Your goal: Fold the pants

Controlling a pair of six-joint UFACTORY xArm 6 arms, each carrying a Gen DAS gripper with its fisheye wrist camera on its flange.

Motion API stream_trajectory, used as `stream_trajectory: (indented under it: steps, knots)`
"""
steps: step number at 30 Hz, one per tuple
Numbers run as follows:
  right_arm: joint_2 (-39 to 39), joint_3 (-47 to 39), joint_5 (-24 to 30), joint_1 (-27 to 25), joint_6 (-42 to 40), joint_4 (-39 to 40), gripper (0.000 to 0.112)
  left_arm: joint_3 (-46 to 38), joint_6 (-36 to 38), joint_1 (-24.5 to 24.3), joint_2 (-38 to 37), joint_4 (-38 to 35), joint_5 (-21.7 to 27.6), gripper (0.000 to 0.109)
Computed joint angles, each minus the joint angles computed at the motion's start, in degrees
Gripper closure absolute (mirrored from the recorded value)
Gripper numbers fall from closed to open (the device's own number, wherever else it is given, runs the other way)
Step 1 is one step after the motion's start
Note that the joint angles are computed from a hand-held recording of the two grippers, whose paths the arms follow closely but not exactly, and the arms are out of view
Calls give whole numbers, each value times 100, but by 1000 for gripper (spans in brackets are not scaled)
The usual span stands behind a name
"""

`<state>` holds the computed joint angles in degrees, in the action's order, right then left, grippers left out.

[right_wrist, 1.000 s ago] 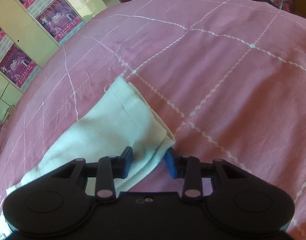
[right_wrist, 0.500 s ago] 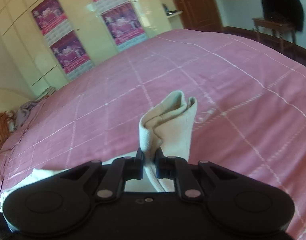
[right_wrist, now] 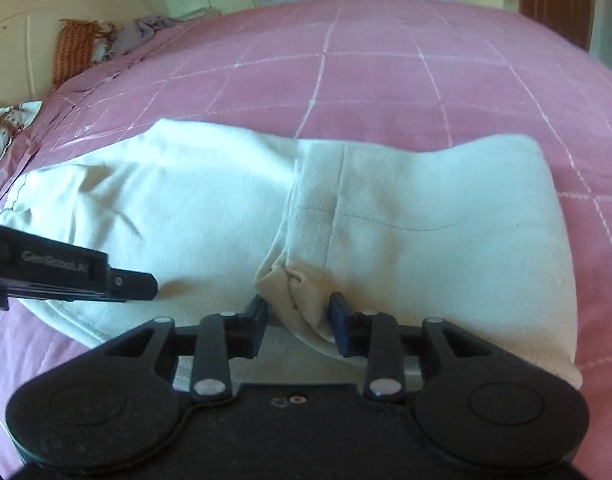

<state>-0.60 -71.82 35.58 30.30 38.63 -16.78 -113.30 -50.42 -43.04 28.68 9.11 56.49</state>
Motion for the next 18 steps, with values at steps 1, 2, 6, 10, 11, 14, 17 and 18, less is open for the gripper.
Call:
stream_trajectory:
  steps: [1, 2, 6, 10, 11, 14, 17, 18]
  knots:
    - [-65, 9, 21, 11, -119, 164, 63, -42, 18, -22, 8, -62, -14, 81]
    - [-178, 33, 1, -36, -329, 492, 64, -11, 32, -10, -12, -179, -139, 81]
    - [-952, 611, -555, -264, 323, 8, 48, -42, 86, -47, 12, -909, -829, 67]
    - [-1523, 1163, -827, -715, 594, -51, 43, -553, -73, -151, 453, -1382, -1033, 28]
    - [-1673, 1294, -787, -789, 701, -115, 43, -841, -46, -181, 649, -1409, -899, 28]
    - [-2038, 1714, -852, -993, 914, -170, 43, -1060, -207, -266, 910, -1585, -993, 30]
    - [-2301, 2072, -967, -1122, 1082, -197, 43, -1247, -342, -342, 1149, -1648, -1078, 71]
    - [-2378, 2153, -975, -1154, 1154, -237, 43, -1195, -550, -364, 1164, -1580, -1132, 90]
